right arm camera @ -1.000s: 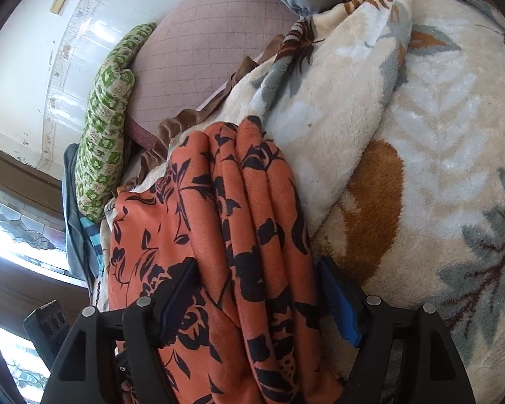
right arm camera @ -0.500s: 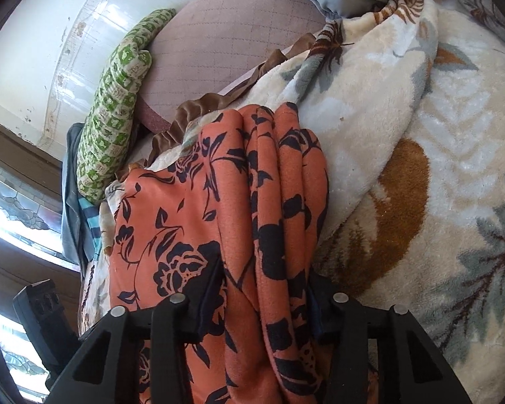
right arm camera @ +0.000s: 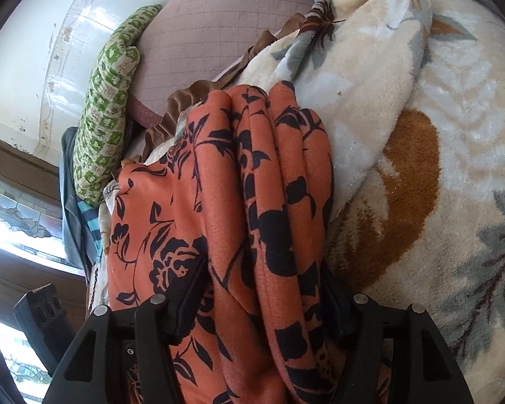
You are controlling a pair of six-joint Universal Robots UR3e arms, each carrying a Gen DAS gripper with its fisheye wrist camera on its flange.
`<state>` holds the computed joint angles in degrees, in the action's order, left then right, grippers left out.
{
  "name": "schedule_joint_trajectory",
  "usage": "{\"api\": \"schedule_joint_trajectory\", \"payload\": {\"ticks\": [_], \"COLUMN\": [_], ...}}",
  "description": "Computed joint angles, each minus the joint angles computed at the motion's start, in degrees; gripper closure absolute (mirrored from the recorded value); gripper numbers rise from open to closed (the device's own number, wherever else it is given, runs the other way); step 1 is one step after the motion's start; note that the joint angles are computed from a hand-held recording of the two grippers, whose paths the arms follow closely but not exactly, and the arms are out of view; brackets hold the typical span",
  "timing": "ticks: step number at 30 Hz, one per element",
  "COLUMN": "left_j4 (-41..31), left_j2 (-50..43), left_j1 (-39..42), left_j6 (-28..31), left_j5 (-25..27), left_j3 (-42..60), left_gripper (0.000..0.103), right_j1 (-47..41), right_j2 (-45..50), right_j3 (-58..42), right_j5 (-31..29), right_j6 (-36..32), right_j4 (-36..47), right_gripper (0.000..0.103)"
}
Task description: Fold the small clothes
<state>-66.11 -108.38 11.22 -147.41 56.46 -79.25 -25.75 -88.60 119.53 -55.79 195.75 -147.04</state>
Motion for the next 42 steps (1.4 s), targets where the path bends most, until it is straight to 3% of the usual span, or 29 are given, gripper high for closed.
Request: {"api": "schedule_joint_trajectory", "payload": {"ticks": [5,9,15,18,21,25,28,31,37,42], "left_j4": [0.8,0.5,-4.8,-2.0,2.3,-0.5,-3.9,-6.2,-14.1,-21.4], "left_j2": [0.6,1.5,3.5,7.8,14.4,18.8,20.8,24.3,29.7,27.3], "left_j1": [1.9,2.5,3.2,2.2,1.6,3.2,5.7,8.6,18.5,27.8], "left_j6": [0.4,0.8,1.6,1.7,6.4,10.8,13.8,16.7,25.4,32.3], "left_j5": [-2.3,-2.4,-1.9,-0.9,-2.2,-5.3,-7.4,-8.2,-10.9,-12.1], "left_j3": [-0.7,-0.9,0.2,-5.3,-13.4,-15.7,-15.9,-17.9,-18.6,-14.4], "left_gripper": [0.042,0.05,0.05,0.045,0.044,0.044,0.052,0.053,0.053,0.053], "right_j1": [1.6,4.4,8.8,11.9,14.7,16.8,17.1,19.2,31.4,34.5], "right_j2": [-2.0,-3.3,-7.2,-9.9,-14.1,-19.5,-25.7,-27.6,-18.7,-11.6], "right_j3": [-1.2,-3.7,-7.0,-7.8,-6.7,-5.2,-1.1,0.7,-1.6,-0.5], "right_j5": [-2.1,-5.9,-11.7,-17.0,-21.9,-25.5,-25.4,-25.9,-29.9,-23.8], "right_j6": [0.5,1.6,2.6,4.6,6.6,7.6,9.8,11.8,15.7,19.9], "right_j4": [1.5,3.1,7.4,9.8,10.1,10.6,9.7,8.7,0.8,-11.3], "right_gripper": [0.062,0.065,0.066,0.066,0.066,0.066,0.066,0.066,0.066,0.066]}}
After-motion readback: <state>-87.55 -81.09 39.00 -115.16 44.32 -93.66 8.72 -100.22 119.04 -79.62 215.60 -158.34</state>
